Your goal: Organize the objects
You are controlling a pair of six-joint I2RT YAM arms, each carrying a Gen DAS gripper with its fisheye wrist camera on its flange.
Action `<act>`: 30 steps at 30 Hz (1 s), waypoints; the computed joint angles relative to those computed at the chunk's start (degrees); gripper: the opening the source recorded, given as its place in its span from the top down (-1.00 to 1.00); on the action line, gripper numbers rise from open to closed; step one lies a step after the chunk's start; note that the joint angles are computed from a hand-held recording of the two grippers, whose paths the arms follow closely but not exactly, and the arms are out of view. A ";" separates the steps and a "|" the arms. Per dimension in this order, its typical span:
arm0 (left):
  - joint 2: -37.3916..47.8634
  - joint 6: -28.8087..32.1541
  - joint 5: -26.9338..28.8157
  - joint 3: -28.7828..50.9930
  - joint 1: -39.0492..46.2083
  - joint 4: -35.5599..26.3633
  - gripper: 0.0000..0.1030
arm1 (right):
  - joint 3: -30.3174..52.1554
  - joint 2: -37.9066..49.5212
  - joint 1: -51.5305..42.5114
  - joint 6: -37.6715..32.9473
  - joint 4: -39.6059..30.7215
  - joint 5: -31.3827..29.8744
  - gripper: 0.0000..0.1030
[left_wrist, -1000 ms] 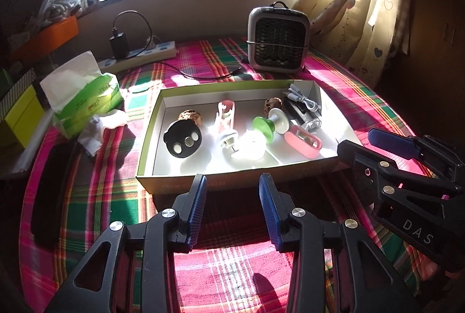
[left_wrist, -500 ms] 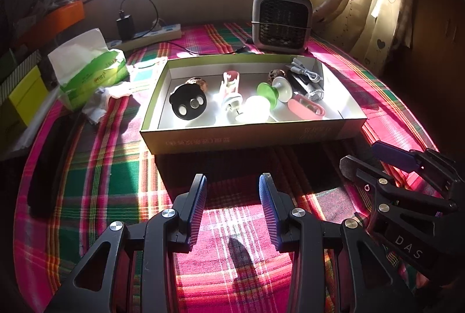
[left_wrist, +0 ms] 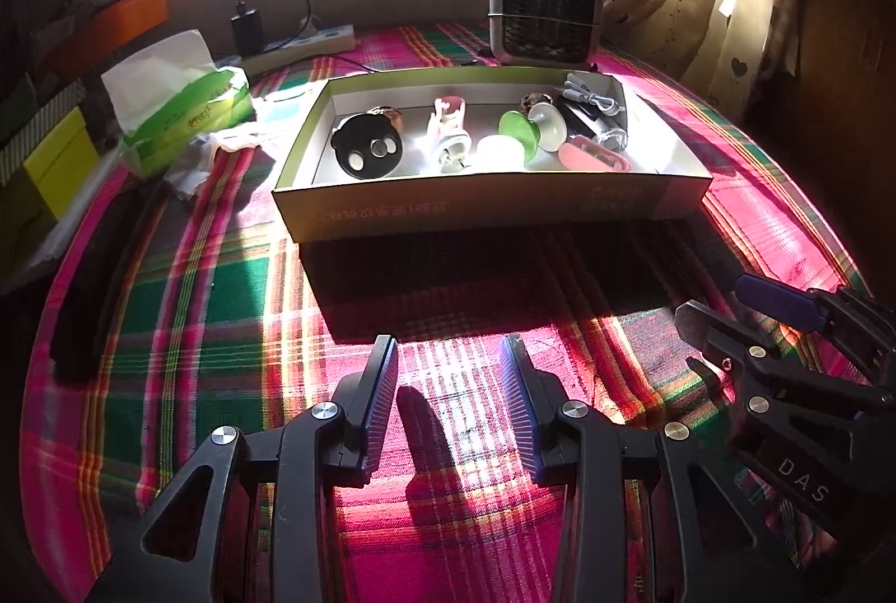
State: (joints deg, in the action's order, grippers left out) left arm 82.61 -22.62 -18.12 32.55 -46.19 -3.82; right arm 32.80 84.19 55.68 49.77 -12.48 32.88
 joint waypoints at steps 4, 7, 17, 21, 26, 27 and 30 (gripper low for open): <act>0.20 -0.96 -0.24 -0.48 -0.48 0.12 0.31 | -0.65 0.13 0.58 0.89 0.28 -0.22 0.02; 0.13 -1.42 -0.84 -1.29 -0.95 0.97 0.31 | -1.01 0.44 0.98 1.33 0.69 -0.28 0.02; 0.44 -3.17 -3.95 -2.60 -2.64 3.30 0.29 | -0.63 2.45 3.38 2.86 0.55 2.55 -0.18; 0.46 -3.34 -3.89 -2.61 -2.69 3.39 0.29 | -0.90 2.61 3.47 3.27 1.05 3.12 -0.24; 0.33 -3.38 -3.78 -2.72 -2.60 3.45 0.28 | -0.99 2.52 3.49 3.30 1.13 3.14 -0.24; 0.33 -3.44 -3.78 -2.72 -2.63 3.48 0.28 | -0.99 2.52 3.49 3.30 1.13 3.14 -0.24; 0.29 -3.54 -3.74 -2.81 -2.61 3.60 0.27 | -1.02 2.51 3.48 3.30 1.11 3.14 -0.24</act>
State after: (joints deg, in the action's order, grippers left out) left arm 82.90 -26.15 -21.85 29.74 -48.80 -0.22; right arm 31.79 86.70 59.16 53.07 -11.37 36.02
